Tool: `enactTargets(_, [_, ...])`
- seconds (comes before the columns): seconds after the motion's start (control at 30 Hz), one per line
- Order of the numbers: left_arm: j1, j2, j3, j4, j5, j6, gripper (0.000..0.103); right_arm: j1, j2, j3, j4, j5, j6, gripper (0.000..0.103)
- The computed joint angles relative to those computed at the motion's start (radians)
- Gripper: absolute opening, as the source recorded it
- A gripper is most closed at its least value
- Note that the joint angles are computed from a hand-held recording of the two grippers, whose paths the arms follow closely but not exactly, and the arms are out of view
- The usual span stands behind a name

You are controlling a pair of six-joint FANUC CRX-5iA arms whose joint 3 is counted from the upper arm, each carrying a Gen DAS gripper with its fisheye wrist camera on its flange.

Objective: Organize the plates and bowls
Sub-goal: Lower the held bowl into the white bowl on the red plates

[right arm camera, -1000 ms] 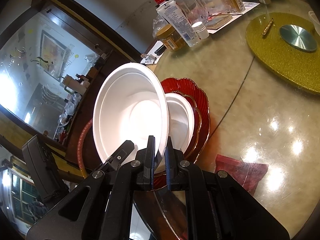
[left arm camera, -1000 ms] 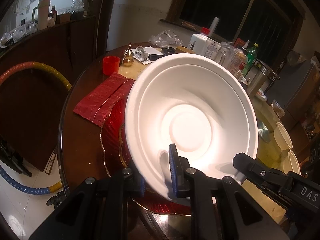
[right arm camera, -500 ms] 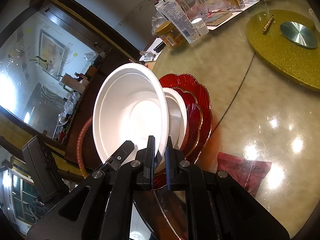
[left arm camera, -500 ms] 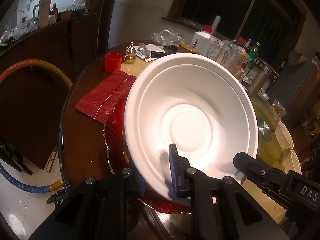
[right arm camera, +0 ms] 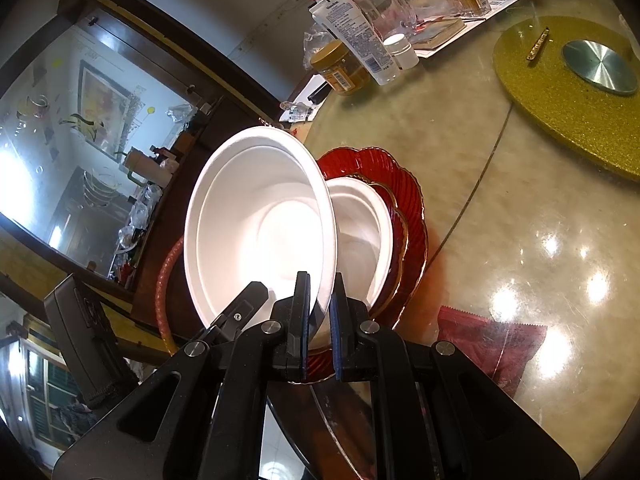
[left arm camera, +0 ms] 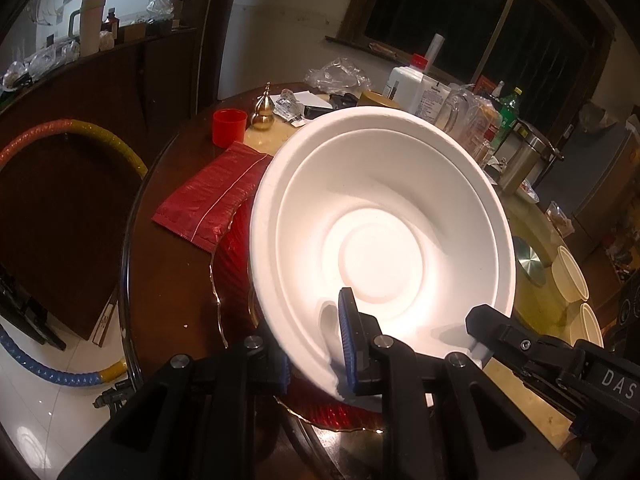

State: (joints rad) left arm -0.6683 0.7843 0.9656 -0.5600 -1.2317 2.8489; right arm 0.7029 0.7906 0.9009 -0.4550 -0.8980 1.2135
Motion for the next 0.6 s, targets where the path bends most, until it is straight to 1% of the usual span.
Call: enactTargets(0.6, [0.001, 0.023, 0.049, -0.007, -0.028, -0.014, 0.021, -0.005, 0.023, 0.049, -0.003, -0.040, -0.026, 0.009])
